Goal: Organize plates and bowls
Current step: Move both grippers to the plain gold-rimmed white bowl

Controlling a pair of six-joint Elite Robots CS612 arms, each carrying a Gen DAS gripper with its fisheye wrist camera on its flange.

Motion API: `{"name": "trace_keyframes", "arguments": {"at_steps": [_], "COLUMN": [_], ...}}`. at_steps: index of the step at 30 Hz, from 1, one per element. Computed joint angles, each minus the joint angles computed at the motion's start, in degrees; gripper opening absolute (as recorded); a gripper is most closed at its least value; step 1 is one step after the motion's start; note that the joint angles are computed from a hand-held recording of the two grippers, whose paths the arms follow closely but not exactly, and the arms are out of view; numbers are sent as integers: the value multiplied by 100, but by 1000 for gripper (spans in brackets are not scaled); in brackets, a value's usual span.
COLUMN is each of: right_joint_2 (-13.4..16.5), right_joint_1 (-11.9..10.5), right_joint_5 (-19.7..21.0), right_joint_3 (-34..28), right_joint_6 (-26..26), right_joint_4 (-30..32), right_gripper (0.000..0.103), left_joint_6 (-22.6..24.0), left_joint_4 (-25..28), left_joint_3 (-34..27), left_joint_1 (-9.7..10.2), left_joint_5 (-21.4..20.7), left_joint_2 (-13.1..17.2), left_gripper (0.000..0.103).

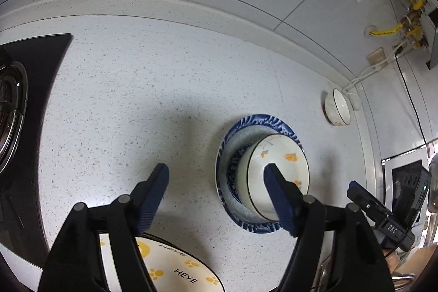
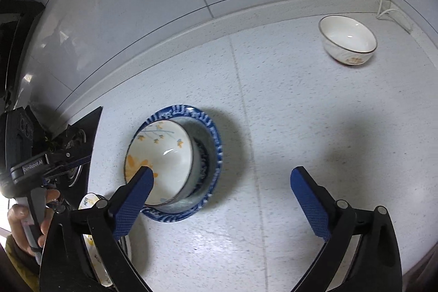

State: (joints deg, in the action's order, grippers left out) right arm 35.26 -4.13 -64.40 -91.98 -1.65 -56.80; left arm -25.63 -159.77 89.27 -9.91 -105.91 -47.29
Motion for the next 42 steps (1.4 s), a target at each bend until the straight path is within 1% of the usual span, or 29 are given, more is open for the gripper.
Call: {"name": "trace_keyframes", "arguments": {"at_steps": [3, 5, 8, 11, 15, 18, 21, 23, 26, 28, 31, 34, 36, 40, 41, 42], "right_joint_2": [-17, -40, -107, -193, -358, -482, -595, -669, -807, -911, -1020, -1096, -1128, -1159, -1168, -1156], "right_joint_1": [-104, -189, -344, -497, -685, -792, -871, -896, -912, -904, -893, -881, -882, -906, -912, -922], "right_joint_5": [-62, -105, -210, -303, -356, -275, -83, 5, 158, 140, 184, 139, 134, 232, 257, 311], "right_joint_3": [67, 153, 366, 623, 1098, 1456, 1790, 1995, 2339, 2589, 2858, 3077, 3199, 3402, 3446, 3455], "right_joint_6": [-48, -68, -31, 65, 221, 363, 439, 465, 362, 277, 154, 135, 194, 342, 390, 434], "right_joint_4": [-68, -125, -267, -490, -877, -1191, -1426, -1524, -1459, -1392, -1291, -1312, -1329, -1442, -1479, -1516], "right_gripper": [99, 99, 99, 99, 99, 99, 99, 99, 99, 99, 99, 99, 99, 99, 99, 97], "left_joint_6": [16, 21, -15, -40, -10, 7, 48, 86, 68, 27, 89, 61, 71, 8, -19, -36], "left_joint_4": [41, 131, 439, 624, 942, 1144, 1376, 1559, 1819, 2003, 2259, 2568, 2844, 3176, 3216, 3290], "left_joint_3": [-91, -212, -521, -875, -1401, -1812, -2331, -2720, -3346, -3773, -4275, -4824, -5162, -5649, -5718, -5850], "left_joint_1": [-50, -83, -173, -271, -477, -617, -778, -872, -987, -1042, -1112, -1171, -1215, -1247, -1250, -1252], "left_joint_5": [204, 181, 199, 97, 17, -109, -159, -181, -291, -378, -443, -453, -362, -285, -264, -258], "left_joint_2": [2, 47, 159, 336, 594, 798, 1069, 1280, 1636, 1888, 2190, 2508, 2695, 2990, 3033, 3108], "left_gripper": [71, 71, 71, 71, 71, 71, 71, 71, 71, 71, 71, 71, 71, 71, 69, 69]}}
